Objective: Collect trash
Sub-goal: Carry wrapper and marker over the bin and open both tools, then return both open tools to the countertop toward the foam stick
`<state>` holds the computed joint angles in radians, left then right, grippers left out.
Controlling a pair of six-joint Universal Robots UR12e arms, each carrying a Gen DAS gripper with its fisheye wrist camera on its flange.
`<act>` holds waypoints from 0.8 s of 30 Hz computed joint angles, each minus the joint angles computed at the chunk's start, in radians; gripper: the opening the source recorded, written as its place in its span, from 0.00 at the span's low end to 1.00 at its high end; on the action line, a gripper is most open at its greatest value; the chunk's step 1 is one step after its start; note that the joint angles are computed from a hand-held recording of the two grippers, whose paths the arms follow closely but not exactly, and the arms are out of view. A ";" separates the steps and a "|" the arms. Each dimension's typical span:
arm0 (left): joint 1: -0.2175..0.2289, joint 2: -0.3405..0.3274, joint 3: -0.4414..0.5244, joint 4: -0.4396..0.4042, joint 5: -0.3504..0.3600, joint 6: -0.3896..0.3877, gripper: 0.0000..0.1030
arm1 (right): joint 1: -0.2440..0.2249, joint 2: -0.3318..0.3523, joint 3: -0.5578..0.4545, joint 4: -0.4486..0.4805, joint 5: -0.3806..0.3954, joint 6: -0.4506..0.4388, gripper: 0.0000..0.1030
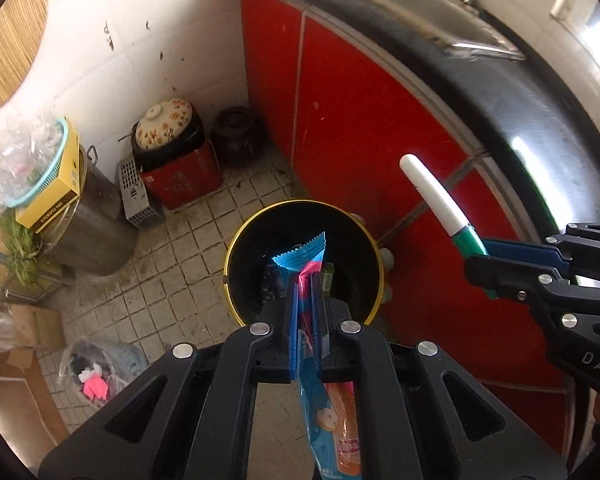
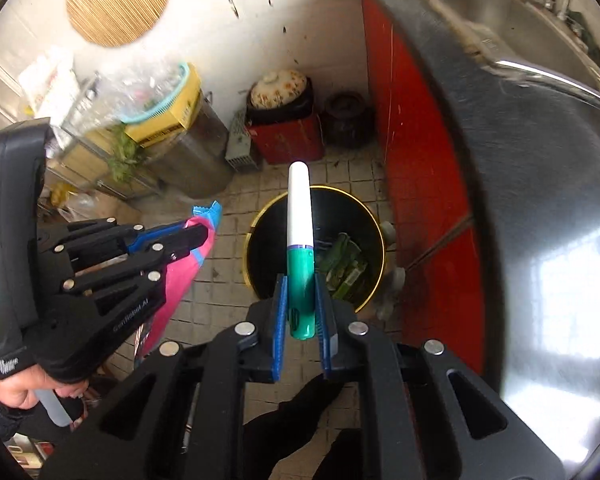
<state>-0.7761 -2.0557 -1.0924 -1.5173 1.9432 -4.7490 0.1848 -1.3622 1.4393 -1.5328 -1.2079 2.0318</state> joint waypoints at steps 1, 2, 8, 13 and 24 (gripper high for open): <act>0.003 0.006 -0.023 0.027 -0.002 0.001 0.04 | 0.012 0.007 0.005 -0.019 -0.013 0.014 0.14; 0.007 0.012 -0.045 0.053 0.004 -0.002 0.05 | 0.024 0.017 0.005 -0.027 -0.025 0.025 0.14; 0.029 0.036 -0.146 0.190 0.004 0.009 0.06 | 0.043 0.047 -0.002 -0.048 -0.052 0.063 0.14; 0.027 0.036 -0.149 0.152 0.036 -0.022 0.83 | 0.037 0.055 -0.023 -0.056 -0.023 0.099 0.63; 0.003 -0.020 0.043 -0.003 0.081 0.052 0.87 | -0.110 0.001 -0.131 0.014 0.091 0.039 0.79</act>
